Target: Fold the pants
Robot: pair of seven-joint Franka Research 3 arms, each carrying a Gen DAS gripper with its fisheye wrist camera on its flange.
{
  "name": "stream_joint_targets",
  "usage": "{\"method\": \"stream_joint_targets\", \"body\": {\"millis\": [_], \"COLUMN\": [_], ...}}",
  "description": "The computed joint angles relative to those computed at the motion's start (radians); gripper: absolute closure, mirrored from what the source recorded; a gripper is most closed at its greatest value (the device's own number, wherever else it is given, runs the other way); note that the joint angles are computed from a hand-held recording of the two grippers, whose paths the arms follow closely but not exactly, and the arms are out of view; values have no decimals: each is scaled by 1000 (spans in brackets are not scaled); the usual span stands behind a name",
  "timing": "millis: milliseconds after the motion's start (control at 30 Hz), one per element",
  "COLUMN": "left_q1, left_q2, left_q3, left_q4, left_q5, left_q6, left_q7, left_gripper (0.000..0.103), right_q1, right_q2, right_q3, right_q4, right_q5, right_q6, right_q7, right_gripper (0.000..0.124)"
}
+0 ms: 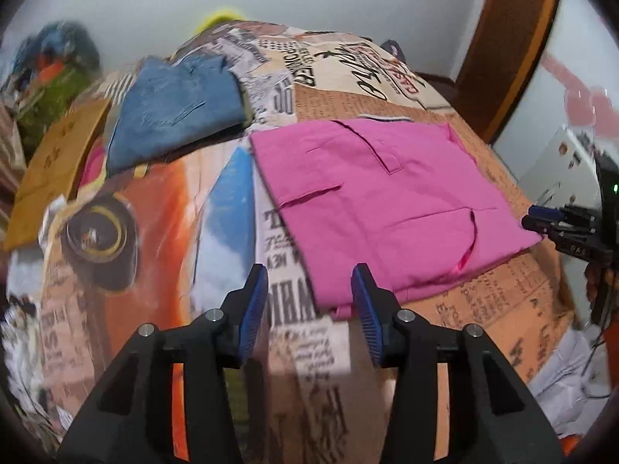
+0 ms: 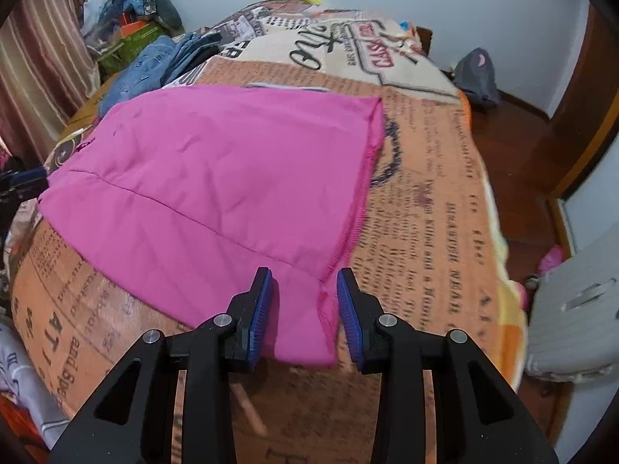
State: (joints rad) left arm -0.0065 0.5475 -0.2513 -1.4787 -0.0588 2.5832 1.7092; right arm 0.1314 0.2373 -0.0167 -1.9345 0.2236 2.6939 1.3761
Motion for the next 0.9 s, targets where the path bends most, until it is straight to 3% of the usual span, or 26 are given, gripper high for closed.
{"method": "stream_joint_targets", "body": {"millis": [200, 433, 567, 733, 900], "left_q1": [68, 88, 102, 114, 95], "left_q2": [-29, 23, 34, 73, 111], "left_q3": [-60, -92, -114, -134, -122], "left_q4": [-40, 14, 23, 78, 135], "left_q5": [-153, -299, -367, -463, -480], "left_q6": [-22, -148, -156, -206, -210], "left_q7": [19, 50, 99, 150, 143], "left_gripper": [39, 37, 30, 10, 10], "right_q1": [15, 12, 29, 49, 22], "right_q2": [-38, -11, 33, 98, 107], "right_q3": [-2, 60, 74, 66, 95], "right_q4": [-20, 21, 61, 124, 124], "right_q5": [-28, 95, 135, 118, 182], "right_q6": [88, 161, 168, 107, 81], "right_q7": [36, -66, -109, -106, -148], "right_gripper": [92, 91, 91, 91, 91]}}
